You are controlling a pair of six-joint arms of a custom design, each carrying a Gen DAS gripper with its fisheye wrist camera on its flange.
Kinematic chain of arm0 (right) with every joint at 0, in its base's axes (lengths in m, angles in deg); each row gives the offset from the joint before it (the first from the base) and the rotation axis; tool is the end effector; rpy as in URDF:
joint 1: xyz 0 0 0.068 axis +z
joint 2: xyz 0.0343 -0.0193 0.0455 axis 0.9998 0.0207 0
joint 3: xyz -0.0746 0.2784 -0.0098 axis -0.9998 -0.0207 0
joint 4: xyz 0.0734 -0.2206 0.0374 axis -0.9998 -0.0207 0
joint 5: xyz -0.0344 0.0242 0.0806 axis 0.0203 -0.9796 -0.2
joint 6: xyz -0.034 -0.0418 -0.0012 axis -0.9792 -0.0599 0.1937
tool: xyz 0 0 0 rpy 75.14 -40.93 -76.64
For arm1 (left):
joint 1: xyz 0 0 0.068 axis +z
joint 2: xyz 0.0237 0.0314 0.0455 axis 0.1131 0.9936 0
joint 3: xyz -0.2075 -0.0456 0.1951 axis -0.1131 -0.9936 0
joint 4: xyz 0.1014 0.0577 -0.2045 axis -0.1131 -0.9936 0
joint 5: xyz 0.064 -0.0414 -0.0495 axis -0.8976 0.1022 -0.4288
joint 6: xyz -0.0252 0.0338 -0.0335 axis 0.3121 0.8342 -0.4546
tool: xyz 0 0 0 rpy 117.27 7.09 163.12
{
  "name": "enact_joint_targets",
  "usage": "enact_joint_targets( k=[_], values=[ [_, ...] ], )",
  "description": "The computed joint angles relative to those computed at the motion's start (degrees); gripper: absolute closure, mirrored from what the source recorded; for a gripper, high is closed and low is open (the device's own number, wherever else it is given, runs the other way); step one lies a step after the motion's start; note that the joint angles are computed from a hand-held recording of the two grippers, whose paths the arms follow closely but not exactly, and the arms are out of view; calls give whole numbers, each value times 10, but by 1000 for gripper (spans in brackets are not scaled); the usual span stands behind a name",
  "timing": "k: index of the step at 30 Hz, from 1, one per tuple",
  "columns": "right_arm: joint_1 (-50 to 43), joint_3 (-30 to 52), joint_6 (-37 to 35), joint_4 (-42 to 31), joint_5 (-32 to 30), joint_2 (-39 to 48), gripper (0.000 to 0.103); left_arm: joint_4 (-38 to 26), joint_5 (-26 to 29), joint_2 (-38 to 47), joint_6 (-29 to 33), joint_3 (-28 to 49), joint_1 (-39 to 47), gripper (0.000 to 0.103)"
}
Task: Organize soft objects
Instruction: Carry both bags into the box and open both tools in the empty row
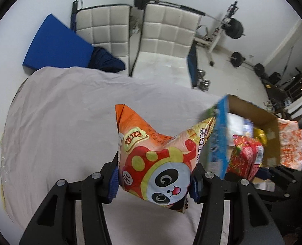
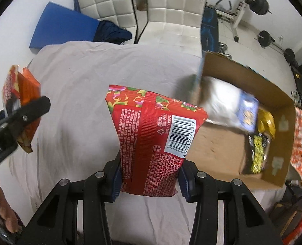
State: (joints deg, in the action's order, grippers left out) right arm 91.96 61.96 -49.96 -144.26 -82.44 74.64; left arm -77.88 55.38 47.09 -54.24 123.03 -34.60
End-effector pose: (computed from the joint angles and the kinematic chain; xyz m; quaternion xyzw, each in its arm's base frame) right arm 0.1828 0.0124 0.2613 0.0014 0.9944 0.0393 0.0981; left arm 0.2210 -0.1891 0.3349 0.0576 0.9767 -0.0930 0.1845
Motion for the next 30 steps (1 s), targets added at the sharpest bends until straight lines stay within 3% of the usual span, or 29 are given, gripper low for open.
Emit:
enact_joint_targets(
  k=[5,8,17,23,30],
  values=[
    [-138,11,-104,-96,-38,-87,55,-23,-3,17,-44,61,-71,52],
    [-281,32,-230,-152,-71,-109,55,-45,-13,37,-64,110,-120,52],
    [-612,93,-519,-230,-119,-69,55,-85,-30,121,-96,242,-218,52],
    [-699,129,-593,-236,-128,-17,55,-107,-35,183,-107,320,-256,52],
    [-708,165,-597,-226,-128,39,55,-115,-30,244,-113,377,-263,52]
  ],
)
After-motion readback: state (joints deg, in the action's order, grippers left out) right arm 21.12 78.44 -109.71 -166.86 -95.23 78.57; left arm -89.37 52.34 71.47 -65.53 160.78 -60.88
